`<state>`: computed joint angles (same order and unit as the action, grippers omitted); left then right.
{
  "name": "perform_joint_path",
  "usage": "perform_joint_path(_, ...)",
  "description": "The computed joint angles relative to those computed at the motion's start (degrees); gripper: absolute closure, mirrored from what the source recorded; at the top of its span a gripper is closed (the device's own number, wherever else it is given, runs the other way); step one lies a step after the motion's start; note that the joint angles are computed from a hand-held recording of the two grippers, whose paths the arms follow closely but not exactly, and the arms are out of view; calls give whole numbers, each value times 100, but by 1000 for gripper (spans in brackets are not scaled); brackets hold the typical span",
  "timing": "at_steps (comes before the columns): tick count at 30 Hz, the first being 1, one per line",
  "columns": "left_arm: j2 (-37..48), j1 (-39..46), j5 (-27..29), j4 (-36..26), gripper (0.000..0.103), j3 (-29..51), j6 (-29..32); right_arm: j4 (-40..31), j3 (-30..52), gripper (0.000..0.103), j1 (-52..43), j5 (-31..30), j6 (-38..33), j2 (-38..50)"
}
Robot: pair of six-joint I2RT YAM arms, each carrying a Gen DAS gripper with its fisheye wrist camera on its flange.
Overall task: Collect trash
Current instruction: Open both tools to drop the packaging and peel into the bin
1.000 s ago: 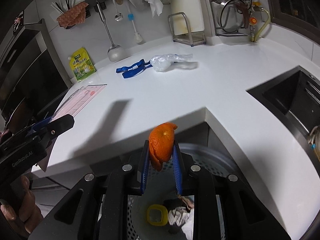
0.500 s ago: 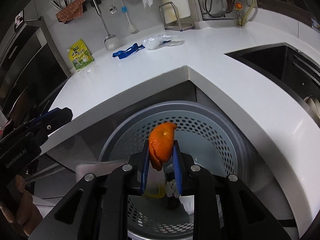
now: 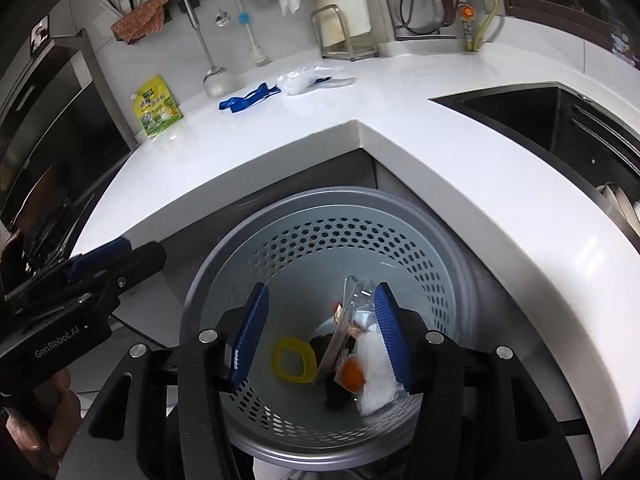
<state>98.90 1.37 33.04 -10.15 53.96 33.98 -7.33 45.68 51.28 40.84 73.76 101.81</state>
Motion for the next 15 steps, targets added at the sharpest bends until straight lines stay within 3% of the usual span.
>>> perform_joint_path(7,65,41,9,-30,36,51,-1,50,-43,49,36,29,48,0)
perform_joint_path(15,150,161,114,87,16,197,-154,202,-57,41,20,137,-37,-35)
